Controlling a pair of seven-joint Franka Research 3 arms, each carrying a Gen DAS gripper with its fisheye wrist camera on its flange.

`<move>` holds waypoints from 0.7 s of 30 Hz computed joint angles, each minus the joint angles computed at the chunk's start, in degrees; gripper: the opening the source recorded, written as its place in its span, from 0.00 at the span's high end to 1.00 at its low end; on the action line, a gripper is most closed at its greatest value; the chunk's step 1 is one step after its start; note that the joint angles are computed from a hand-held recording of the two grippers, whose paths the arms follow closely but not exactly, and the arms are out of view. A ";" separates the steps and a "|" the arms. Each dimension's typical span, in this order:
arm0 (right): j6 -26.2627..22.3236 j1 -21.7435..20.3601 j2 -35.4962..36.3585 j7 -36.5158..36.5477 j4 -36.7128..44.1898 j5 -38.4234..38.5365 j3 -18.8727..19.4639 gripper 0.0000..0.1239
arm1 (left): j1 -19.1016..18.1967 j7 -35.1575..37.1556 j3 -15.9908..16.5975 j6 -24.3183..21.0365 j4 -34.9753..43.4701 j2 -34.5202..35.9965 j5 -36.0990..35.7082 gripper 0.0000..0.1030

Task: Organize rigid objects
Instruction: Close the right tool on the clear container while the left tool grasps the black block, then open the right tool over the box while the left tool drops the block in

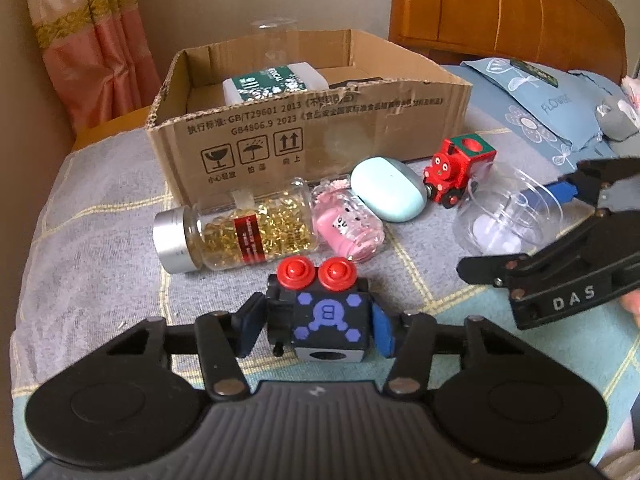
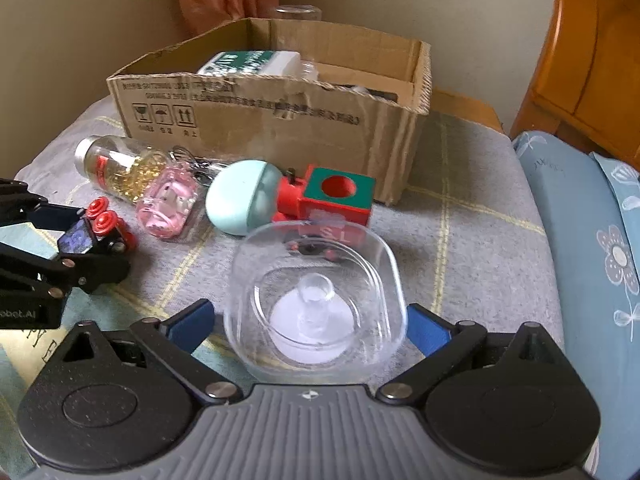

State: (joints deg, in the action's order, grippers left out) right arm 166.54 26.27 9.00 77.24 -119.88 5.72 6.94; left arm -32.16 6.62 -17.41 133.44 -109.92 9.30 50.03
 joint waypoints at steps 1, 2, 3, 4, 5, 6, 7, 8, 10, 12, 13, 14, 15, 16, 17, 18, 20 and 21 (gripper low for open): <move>-0.43 0.23 0.06 0.29 0.32 -0.56 -0.13 0.23 | -0.08 0.29 -0.04 -0.29 0.20 0.13 0.03 0.48; -0.81 0.23 0.04 0.11 0.52 -0.57 -0.03 0.25 | -0.12 0.49 -0.08 -0.43 0.30 0.14 -0.15 0.49; -1.12 0.53 0.01 0.83 0.72 -1.37 -0.33 0.27 | -0.02 0.72 -0.08 -0.26 0.29 0.09 -0.56 0.49; -1.41 0.89 -0.07 1.88 0.82 -2.56 -0.74 0.30 | 0.11 0.94 -0.06 0.05 0.25 0.04 -0.98 0.51; -1.72 0.87 -0.12 2.13 0.94 -2.92 -0.78 0.31 | 0.17 1.13 -0.05 0.11 0.26 0.01 -1.28 0.51; -1.95 0.67 -0.18 1.88 1.03 -2.70 -0.60 0.35 | 0.18 1.33 -0.06 0.00 0.36 0.05 -1.49 0.51; -2.19 0.40 -0.34 1.44 1.02 -2.21 -0.37 0.36 | 0.13 1.40 -0.07 -0.22 0.49 0.11 -1.58 0.51; -2.68 0.34 -0.42 1.63 1.10 -2.20 -0.38 0.36 | 0.05 1.61 -0.09 -0.53 0.68 0.21 -1.64 0.51; -3.29 0.39 -0.77 2.06 0.96 -2.98 -0.50 0.36 | -0.14 2.48 -0.15 -1.35 1.27 0.54 -1.78 0.51; -4.10 -0.19 -1.32 0.18 0.79 -1.75 0.13 0.36 | -0.17 3.84 -0.22 -1.99 1.76 0.70 -2.62 0.51; -4.42 -0.57 -1.50 -1.23 0.83 -0.51 0.55 0.36 | -0.13 4.46 -0.24 -2.07 1.84 0.67 -3.12 0.51; -4.84 -1.02 -1.82 -3.09 0.79 1.19 1.03 0.36 | -0.07 5.04 -0.26 -2.06 1.87 0.61 -3.68 0.51; -5.46 -1.45 -2.22 -5.18 0.77 2.97 1.46 0.36 | 0.07 5.65 -0.29 -1.91 1.81 0.48 -4.44 0.51; -5.92 -1.58 -2.52 -6.40 0.78 3.93 1.60 0.36 | 0.22 6.32 -0.33 -1.75 1.72 0.30 -5.25 0.51; -6.32 -1.71 -2.98 -7.59 0.67 4.75 1.66 0.36 | 0.36 7.01 -0.39 -1.58 1.61 0.10 -6.06 0.51; -6.76 -1.80 -3.42 -8.72 0.60 5.51 1.71 0.36 | 0.53 7.76 -0.45 -1.28 1.39 -0.23 -6.79 0.51; -7.89 -2.23 -4.37 -12.29 0.58 8.33 1.96 0.36 | 0.81 9.23 -0.61 -1.09 1.09 -0.94 -8.19 0.51; -8.58 -2.35 -4.74 -13.67 0.71 9.43 1.96 0.36 | 0.98 10.08 -0.70 -0.97 1.00 -1.27 -8.99 0.51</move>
State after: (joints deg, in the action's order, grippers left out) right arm 157.97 23.92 4.27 63.57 -119.16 15.16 8.90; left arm -31.18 16.71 -18.11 132.47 -108.91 8.03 41.04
